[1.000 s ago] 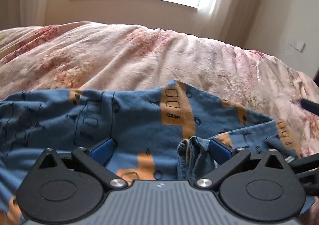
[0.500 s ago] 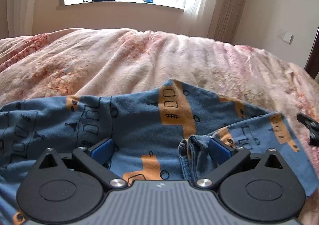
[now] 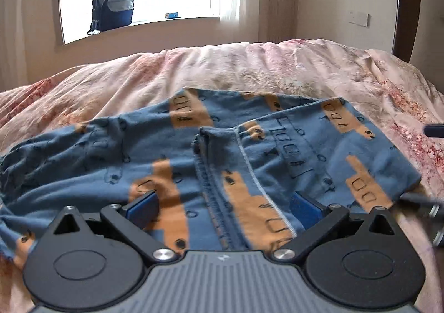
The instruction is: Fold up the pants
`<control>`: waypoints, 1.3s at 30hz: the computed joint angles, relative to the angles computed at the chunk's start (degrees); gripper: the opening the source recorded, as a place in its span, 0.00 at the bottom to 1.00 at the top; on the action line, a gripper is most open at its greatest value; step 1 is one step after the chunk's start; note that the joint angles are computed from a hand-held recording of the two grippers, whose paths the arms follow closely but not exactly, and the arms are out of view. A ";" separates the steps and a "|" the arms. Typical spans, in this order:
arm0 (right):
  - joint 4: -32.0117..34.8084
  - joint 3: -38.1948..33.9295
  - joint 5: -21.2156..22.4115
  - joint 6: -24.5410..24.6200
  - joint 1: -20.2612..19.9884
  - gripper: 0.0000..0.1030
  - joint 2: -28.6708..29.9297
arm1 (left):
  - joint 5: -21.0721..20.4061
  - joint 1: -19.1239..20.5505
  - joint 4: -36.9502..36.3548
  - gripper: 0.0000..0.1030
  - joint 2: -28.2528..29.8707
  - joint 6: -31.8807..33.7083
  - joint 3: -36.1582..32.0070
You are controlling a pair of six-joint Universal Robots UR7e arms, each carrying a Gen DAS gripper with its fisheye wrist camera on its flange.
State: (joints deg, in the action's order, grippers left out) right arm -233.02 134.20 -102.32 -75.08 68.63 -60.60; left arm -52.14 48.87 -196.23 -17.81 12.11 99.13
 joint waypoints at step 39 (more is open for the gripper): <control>-0.52 -23.56 -4.01 12.93 2.70 0.99 12.74 | 0.15 4.60 4.04 1.00 0.74 -5.89 -8.55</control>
